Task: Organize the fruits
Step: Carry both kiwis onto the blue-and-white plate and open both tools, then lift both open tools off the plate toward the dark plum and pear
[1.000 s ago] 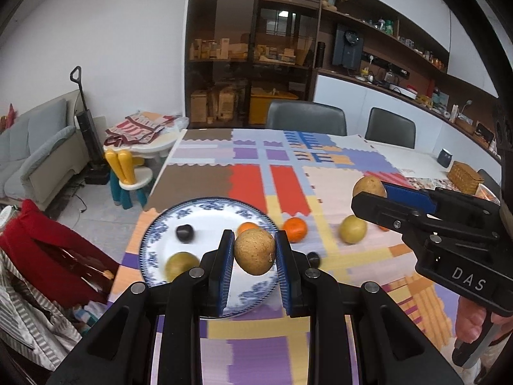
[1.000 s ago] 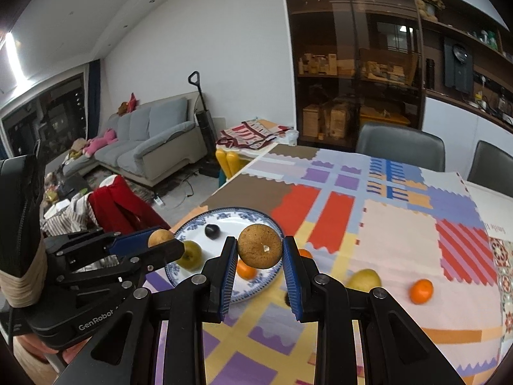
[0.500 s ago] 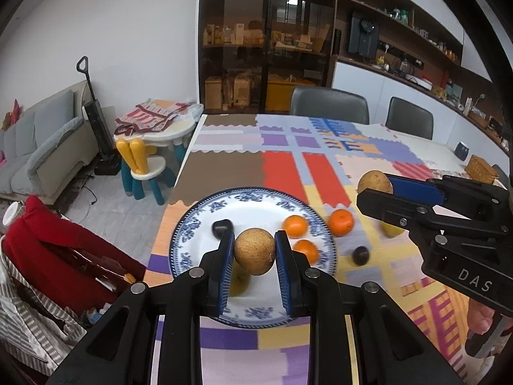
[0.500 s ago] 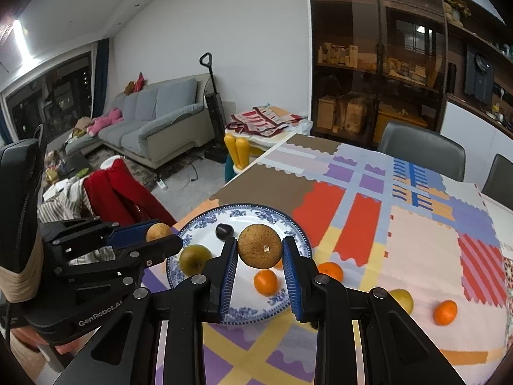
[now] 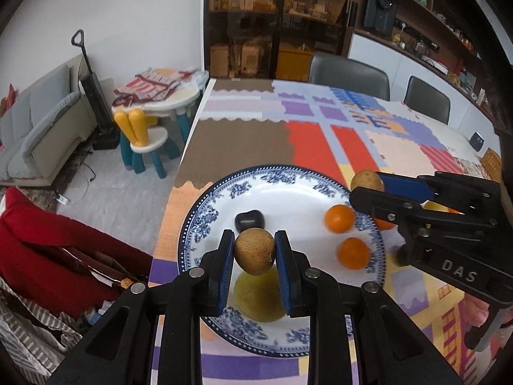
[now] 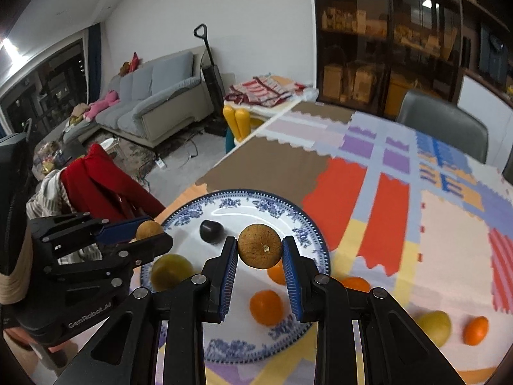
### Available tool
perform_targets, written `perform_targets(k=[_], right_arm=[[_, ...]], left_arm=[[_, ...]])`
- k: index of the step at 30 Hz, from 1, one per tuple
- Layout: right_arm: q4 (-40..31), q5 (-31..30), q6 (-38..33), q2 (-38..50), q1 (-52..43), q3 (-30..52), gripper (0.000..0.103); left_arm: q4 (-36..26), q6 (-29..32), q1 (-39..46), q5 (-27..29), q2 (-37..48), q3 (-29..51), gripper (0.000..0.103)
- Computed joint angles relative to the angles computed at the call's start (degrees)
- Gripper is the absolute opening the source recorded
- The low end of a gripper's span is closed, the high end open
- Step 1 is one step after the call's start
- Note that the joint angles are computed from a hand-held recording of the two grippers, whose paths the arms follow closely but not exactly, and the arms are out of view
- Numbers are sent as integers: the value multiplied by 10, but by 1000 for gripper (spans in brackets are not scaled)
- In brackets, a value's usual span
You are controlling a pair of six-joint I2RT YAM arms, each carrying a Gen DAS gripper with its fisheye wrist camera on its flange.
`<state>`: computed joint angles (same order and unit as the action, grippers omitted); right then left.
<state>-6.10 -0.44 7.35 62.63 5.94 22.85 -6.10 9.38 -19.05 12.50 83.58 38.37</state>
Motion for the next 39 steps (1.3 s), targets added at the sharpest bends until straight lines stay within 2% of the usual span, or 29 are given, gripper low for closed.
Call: perform_targets(k=[8, 18, 22, 29, 31, 33, 39], right_arm=[[73, -3, -15, 151, -3, 35, 30], [85, 0, -19, 218, -5, 71, 30], [76, 6, -23, 218, -5, 76, 33], [42, 16, -31, 123, -9, 40, 35], [20, 18, -33, 78, -12, 28, 38], [-2, 18, -35, 36, -17, 18, 41], [-96, 17, -40, -107, -33, -4, 42]], left_arm=[[-2, 9, 2, 0, 86, 52, 25], [-20, 16, -8, -6, 127, 83, 26], [-18, 9, -11, -11, 111, 74, 37], [-20, 0, -25, -33, 29, 32, 41], [-20, -5, -36, -45, -6, 15, 47], [-27, -10, -50, -60, -42, 2, 48], [-62, -26, -87, -87, -132, -18, 55]])
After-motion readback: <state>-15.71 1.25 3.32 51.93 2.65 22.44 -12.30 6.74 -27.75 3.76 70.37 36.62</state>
